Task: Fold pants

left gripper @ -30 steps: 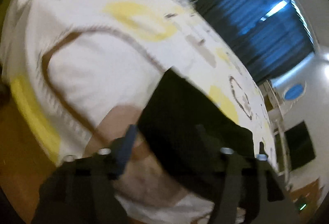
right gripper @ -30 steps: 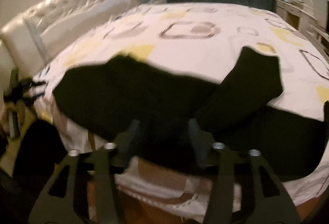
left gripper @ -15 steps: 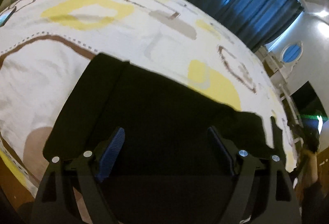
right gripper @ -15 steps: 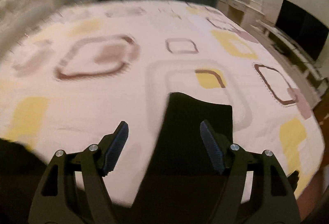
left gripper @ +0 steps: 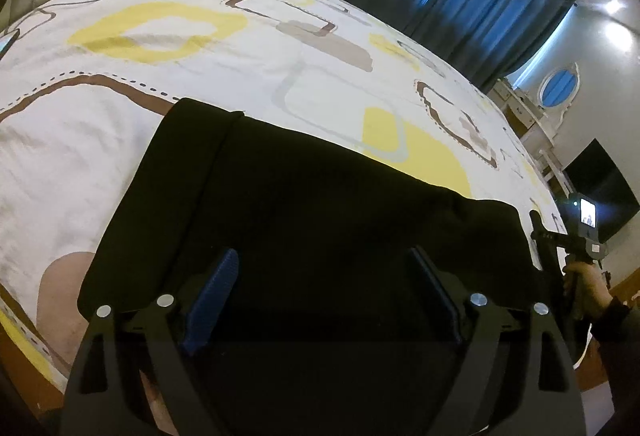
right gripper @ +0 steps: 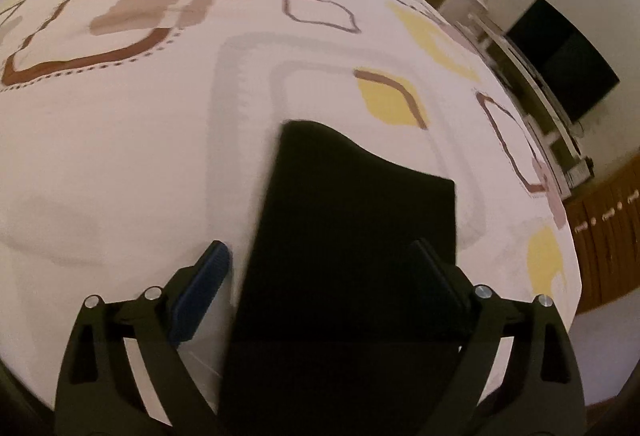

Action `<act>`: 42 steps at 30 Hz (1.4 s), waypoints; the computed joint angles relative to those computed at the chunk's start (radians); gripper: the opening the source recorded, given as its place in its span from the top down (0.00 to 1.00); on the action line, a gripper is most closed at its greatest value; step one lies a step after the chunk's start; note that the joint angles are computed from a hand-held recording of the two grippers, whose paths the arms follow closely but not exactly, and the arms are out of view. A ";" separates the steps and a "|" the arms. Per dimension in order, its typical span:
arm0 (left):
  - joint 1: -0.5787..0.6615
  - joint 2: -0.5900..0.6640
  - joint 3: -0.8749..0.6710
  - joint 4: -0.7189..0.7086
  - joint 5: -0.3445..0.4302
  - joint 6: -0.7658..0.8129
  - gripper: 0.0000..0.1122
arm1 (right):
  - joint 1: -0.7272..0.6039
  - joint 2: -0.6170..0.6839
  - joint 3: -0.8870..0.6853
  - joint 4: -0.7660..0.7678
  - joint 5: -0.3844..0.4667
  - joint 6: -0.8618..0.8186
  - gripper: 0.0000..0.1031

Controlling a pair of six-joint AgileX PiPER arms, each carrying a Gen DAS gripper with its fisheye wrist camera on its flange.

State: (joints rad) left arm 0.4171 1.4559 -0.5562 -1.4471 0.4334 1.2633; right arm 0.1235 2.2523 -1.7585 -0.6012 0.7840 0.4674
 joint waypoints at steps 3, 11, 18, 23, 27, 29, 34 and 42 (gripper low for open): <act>-0.015 0.002 0.005 -0.030 -0.018 0.035 0.24 | -0.010 -0.009 0.007 0.038 -0.013 -0.042 0.28; -0.013 0.008 0.009 -0.061 -0.010 0.061 0.24 | -0.015 -0.046 0.024 0.127 -0.040 -0.105 0.77; -0.017 0.017 -0.009 -0.032 -0.013 0.000 0.24 | -0.103 -0.210 0.177 0.242 -0.178 -0.173 0.85; -0.037 0.018 -0.022 0.008 -0.042 -0.067 0.24 | -0.210 -0.367 0.324 0.418 -0.289 -0.329 0.86; -0.061 0.017 -0.029 0.045 -0.076 -0.122 0.24 | -0.340 -0.506 0.456 0.681 -0.355 -0.581 0.87; -0.078 0.018 -0.033 0.074 -0.100 -0.156 0.24 | -0.409 -0.564 0.510 0.833 -0.362 -0.736 0.87; -0.115 0.019 -0.044 0.167 -0.150 -0.263 0.23 | -0.622 -0.691 0.635 1.236 -0.315 -1.145 0.87; -0.164 0.024 -0.061 0.372 -0.204 -0.486 0.23 | -0.927 -0.687 0.741 1.546 -0.141 -1.465 0.87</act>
